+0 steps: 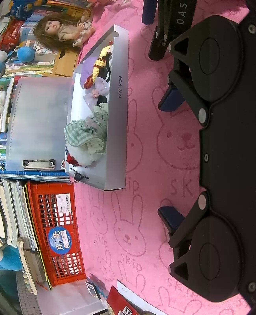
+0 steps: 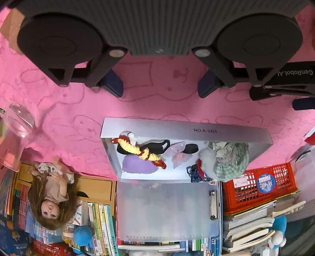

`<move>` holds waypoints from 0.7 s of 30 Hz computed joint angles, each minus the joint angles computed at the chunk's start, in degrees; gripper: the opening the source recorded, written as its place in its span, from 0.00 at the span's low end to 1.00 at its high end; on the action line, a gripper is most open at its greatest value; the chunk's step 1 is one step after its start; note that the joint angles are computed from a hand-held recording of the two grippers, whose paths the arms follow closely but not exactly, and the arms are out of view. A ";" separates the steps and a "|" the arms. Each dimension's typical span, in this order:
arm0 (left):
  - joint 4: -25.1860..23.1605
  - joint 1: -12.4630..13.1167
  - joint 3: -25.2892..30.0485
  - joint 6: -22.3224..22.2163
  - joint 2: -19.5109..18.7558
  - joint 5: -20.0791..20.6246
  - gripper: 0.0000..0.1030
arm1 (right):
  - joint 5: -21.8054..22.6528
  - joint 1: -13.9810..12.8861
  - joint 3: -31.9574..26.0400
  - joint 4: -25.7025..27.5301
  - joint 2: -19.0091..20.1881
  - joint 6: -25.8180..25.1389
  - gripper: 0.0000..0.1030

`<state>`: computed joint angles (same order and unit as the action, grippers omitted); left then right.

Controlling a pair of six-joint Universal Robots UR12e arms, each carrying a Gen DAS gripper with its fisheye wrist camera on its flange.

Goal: Organize objects

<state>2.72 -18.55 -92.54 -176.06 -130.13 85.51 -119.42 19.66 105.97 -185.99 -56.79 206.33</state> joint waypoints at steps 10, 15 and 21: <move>-0.16 0.02 0.09 -0.56 -0.03 0.15 1.00 | -0.93 0.12 -0.64 3.31 -0.05 0.88 0.97; -0.12 0.16 0.04 -0.46 -0.02 0.07 1.00 | -1.35 0.10 -0.74 4.41 -0.11 1.73 1.00; -0.12 0.19 0.04 -0.44 -0.02 0.06 1.00 | -1.35 0.10 -0.74 4.41 -0.11 1.73 1.00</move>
<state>2.60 -18.36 -92.50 -176.50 -130.15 85.57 -120.77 19.76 105.23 -181.58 -56.90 208.06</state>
